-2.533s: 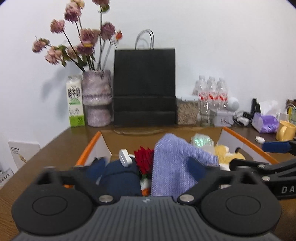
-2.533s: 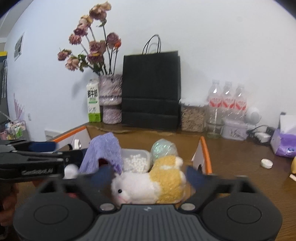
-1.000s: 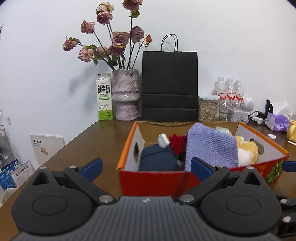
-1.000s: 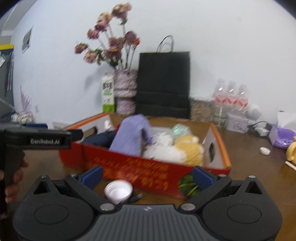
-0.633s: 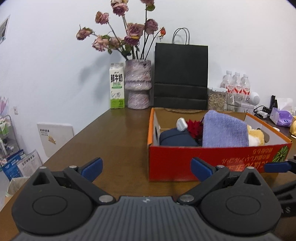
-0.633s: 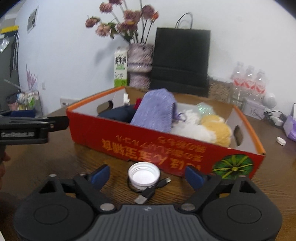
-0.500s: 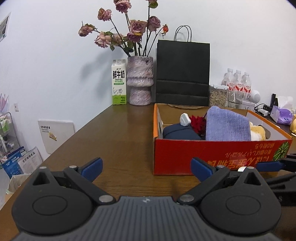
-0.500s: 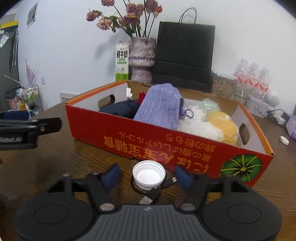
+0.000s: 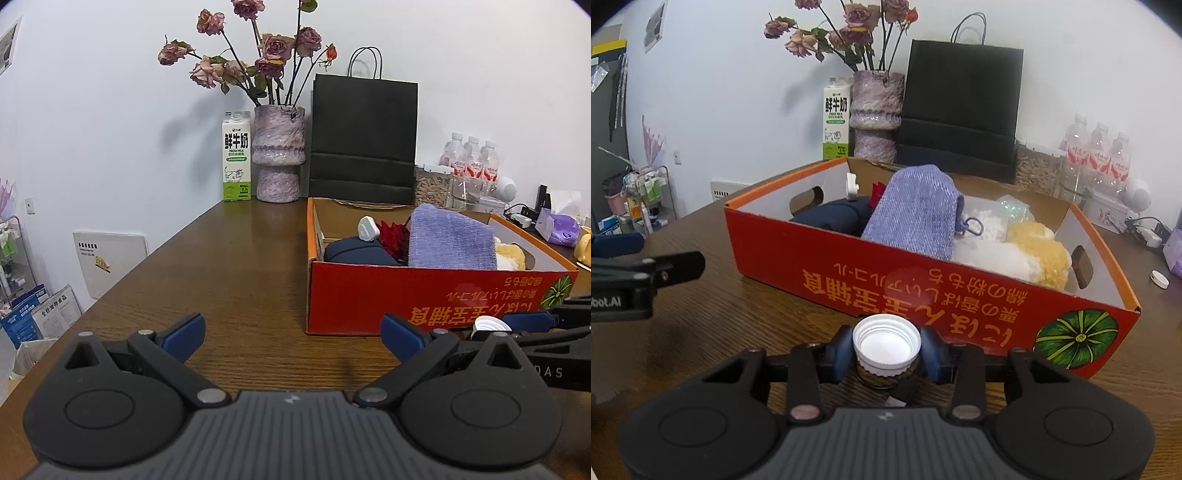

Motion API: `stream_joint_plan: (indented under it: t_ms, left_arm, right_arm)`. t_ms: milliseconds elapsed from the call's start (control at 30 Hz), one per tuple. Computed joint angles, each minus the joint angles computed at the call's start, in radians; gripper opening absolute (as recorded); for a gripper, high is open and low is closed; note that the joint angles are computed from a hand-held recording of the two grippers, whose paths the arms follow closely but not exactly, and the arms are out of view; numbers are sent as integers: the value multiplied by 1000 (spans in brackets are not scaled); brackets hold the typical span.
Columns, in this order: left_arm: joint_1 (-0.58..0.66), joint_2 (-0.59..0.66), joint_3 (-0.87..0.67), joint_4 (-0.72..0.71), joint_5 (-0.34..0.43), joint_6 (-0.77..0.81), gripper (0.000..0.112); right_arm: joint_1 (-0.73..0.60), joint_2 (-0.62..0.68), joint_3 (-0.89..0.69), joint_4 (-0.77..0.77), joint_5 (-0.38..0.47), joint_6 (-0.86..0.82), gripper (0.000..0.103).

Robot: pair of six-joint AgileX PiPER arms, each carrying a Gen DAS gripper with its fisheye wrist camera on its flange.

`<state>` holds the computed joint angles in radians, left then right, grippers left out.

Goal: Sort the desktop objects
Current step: 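Grasp the black cable with the left tool while the right holds the white cap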

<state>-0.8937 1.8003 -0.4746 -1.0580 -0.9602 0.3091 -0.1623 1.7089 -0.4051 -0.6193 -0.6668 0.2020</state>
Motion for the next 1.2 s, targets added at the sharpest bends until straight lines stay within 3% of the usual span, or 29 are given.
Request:
stream_joint_plan:
  t_ms: [200, 433, 867, 1200]
  left_arm:
    - [-40, -3, -33, -44, 19, 60, 103]
    - [-86, 34, -127, -85, 89, 148, 103]
    - [-82, 180, -416, -160, 315, 334, 103]
    - [-74, 272, -566, -347, 367, 523, 103]
  right_arm:
    - [-71, -53, 29, -94, -35, 60, 39]
    - [-252, -72, 43, -267, -98, 128, 39]
    - [-567, 48, -58, -552, -208, 214, 39]
    - [-642, 126, -131, -646, -246, 236, 39]
